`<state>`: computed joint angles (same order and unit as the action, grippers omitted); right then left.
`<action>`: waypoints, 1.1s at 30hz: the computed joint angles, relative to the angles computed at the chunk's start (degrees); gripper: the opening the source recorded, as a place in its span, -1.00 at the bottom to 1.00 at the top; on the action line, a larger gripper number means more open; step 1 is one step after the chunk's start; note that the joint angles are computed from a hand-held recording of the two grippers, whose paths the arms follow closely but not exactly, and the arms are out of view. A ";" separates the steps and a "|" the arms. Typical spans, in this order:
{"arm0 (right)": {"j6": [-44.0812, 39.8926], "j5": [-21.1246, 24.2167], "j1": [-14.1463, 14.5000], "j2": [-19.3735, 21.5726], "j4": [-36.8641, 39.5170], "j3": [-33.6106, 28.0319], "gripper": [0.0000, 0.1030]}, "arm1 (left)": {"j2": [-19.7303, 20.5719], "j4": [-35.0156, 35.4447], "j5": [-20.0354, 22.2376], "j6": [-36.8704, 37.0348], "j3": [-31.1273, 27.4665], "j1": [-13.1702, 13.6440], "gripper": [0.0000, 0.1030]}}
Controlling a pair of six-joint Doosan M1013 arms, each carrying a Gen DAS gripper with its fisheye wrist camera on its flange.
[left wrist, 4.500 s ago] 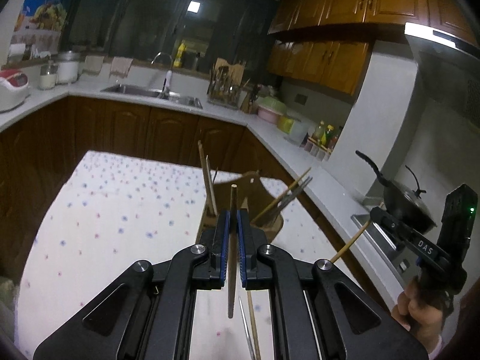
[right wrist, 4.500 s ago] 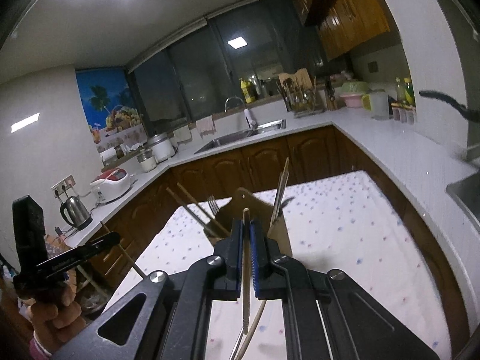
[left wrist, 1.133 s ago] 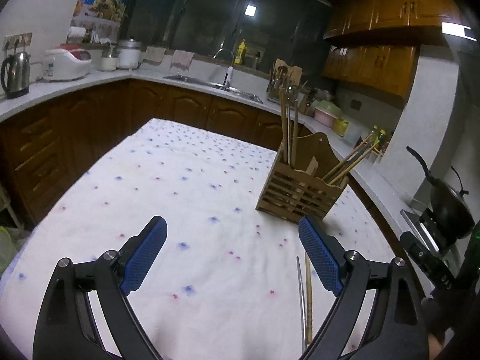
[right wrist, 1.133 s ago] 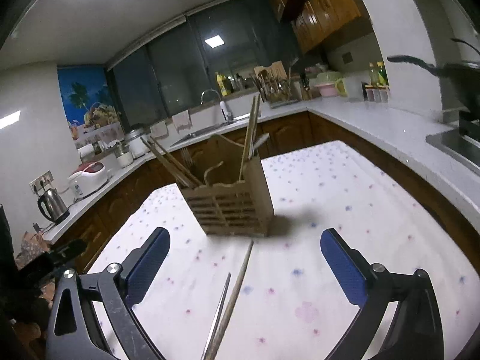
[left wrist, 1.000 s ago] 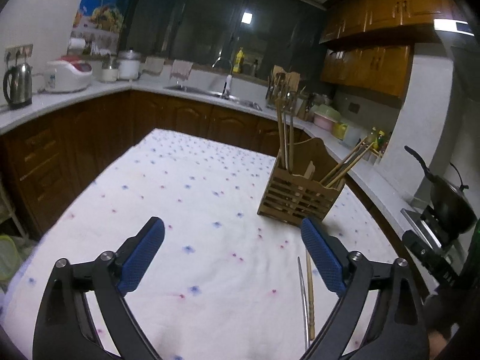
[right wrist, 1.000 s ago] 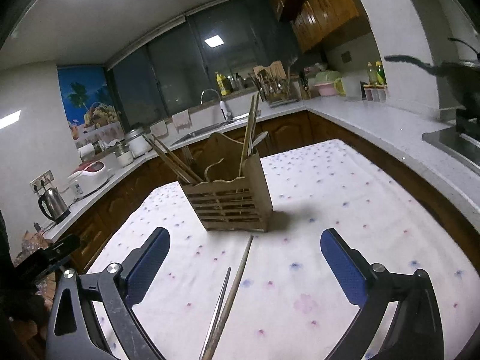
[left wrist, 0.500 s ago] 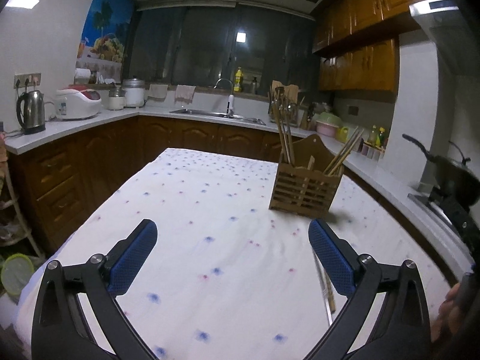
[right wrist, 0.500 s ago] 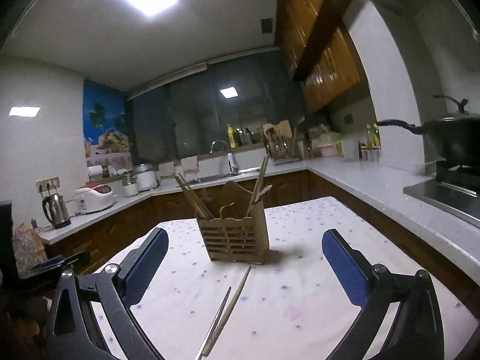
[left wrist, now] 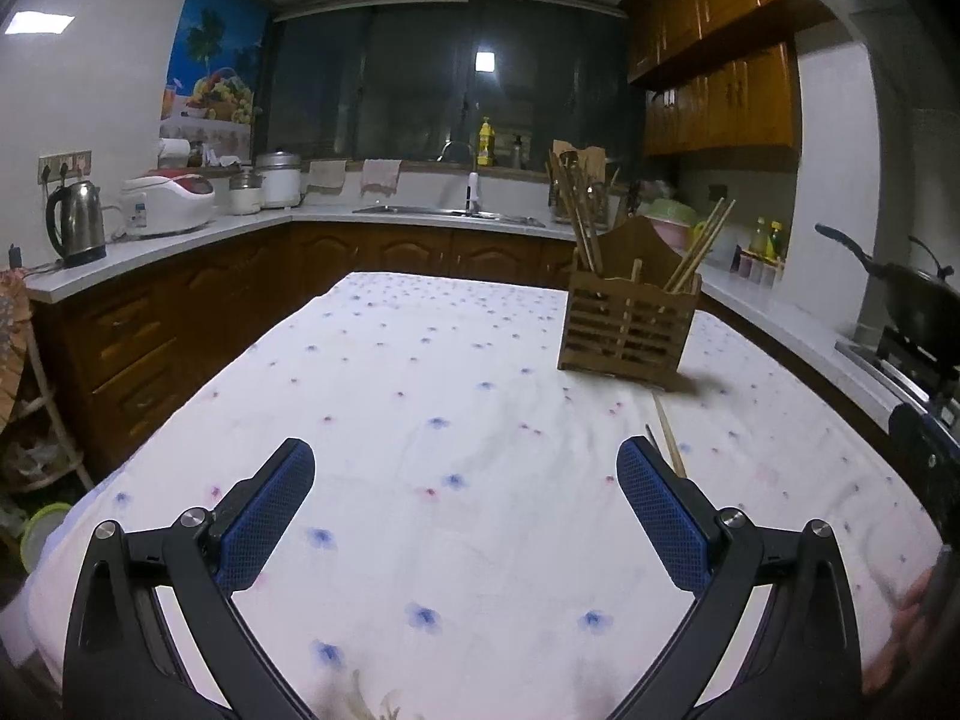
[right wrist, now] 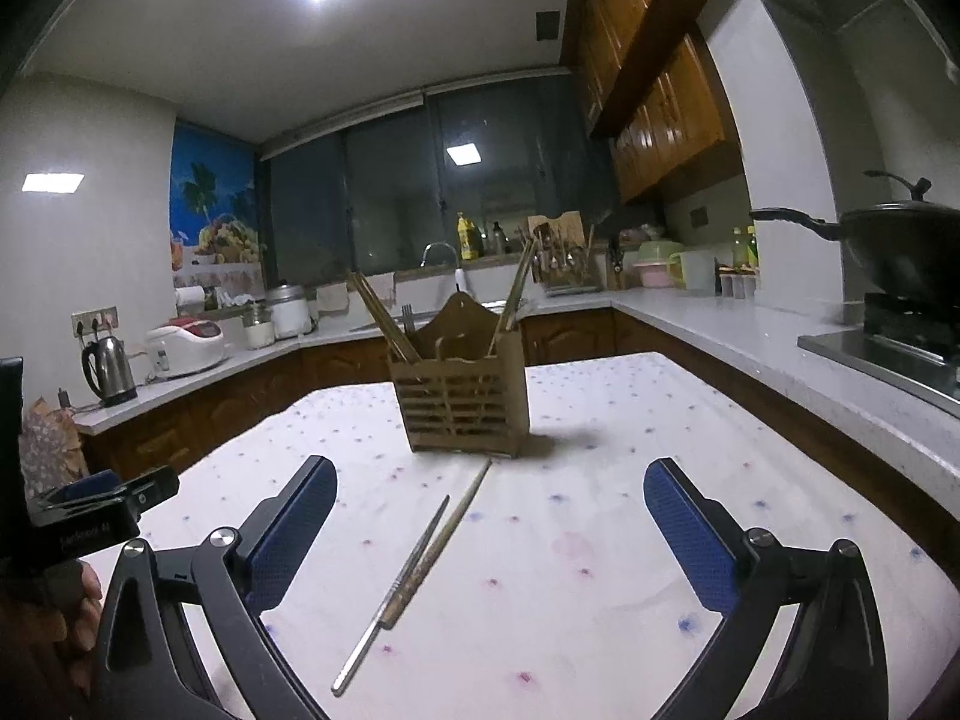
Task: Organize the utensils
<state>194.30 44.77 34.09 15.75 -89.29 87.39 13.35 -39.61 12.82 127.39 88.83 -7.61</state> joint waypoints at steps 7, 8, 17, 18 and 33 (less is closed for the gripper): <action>-0.10 0.91 0.45 -0.04 -0.69 0.56 1.00 | -0.59 0.85 -1.46 1.59 1.50 -0.85 1.00; -0.64 0.97 0.47 0.01 -0.14 0.49 1.00 | -0.60 2.39 -1.47 0.37 1.57 -1.02 1.00; 0.10 1.19 0.34 -0.39 0.66 1.39 1.00 | -0.70 11.23 -3.20 -6.42 2.28 -1.76 1.00; 0.19 1.10 0.28 -0.44 0.84 1.51 1.00 | -0.73 11.18 -3.36 -6.31 2.32 -1.81 1.00; 1.74 1.63 0.40 -0.06 -2.36 2.05 1.00 | -0.97 6.14 -6.35 -0.53 3.46 -2.11 1.00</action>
